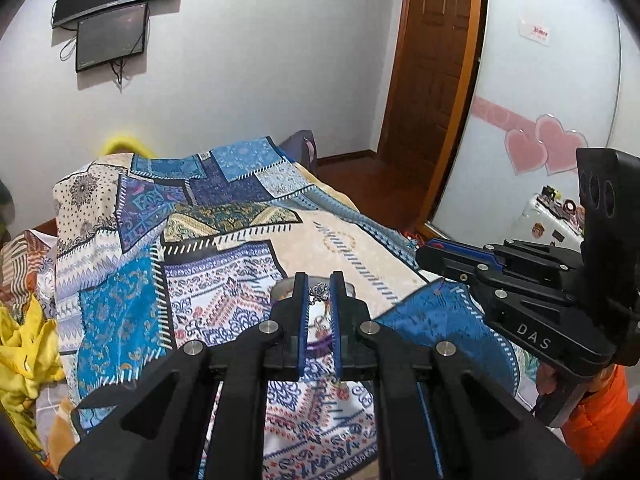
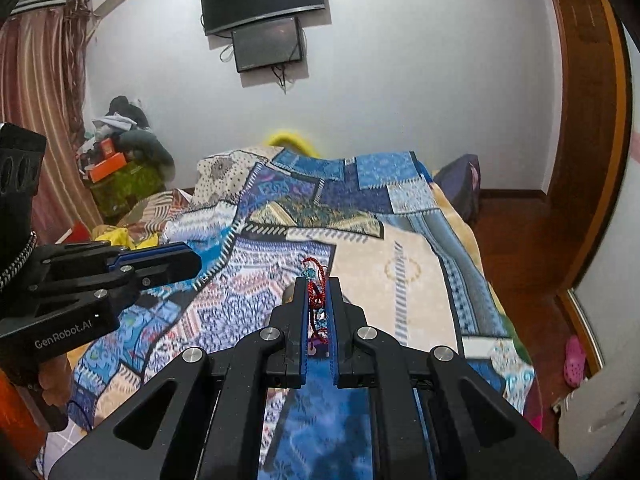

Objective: Organize jewelry
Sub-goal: 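Lower the red string into the heart box with the right tool while the left tool lowers the earring in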

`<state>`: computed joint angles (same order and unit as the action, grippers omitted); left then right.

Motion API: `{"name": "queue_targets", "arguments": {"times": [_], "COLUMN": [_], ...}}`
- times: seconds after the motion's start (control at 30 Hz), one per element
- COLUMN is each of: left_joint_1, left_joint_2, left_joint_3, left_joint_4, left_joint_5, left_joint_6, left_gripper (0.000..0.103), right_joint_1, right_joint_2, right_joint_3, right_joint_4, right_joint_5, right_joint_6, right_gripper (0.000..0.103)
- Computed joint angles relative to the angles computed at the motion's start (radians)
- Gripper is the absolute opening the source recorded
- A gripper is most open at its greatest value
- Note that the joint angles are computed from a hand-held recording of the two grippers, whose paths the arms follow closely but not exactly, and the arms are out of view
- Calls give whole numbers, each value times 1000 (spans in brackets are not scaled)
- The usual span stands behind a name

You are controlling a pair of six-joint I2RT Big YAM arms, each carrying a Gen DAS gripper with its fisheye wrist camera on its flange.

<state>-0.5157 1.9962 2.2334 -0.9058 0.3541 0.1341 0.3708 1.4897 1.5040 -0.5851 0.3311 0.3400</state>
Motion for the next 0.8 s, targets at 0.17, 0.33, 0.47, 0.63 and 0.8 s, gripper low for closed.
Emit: {"name": "queue_targets", "arguments": {"times": [0.17,0.33,0.47,0.63,0.8], "left_joint_1": [3,1,0,1,0], "left_joint_2": [46,106,158,245,352], "left_joint_3": [70,151,219,340,509], "left_joint_4": [-20,-60,-98,-176,-287], "left_joint_5": [2,7,15,32,48], "left_joint_6": [-7,-10,-17,-22,-24], "left_gripper": [8,8,8,8,8], "right_joint_1": [-14,-32,-50,-73,-96], "right_joint_2": [36,67,101,145,189], "right_joint_3": [43,70,98,129,158], "right_joint_4": [12,17,3,-28,-74], "right_joint_5": [-20,-56,-95,-159,-228], "right_joint_6": [-19,-16,-10,8,18], "right_gripper": [7,7,7,7,7]}}
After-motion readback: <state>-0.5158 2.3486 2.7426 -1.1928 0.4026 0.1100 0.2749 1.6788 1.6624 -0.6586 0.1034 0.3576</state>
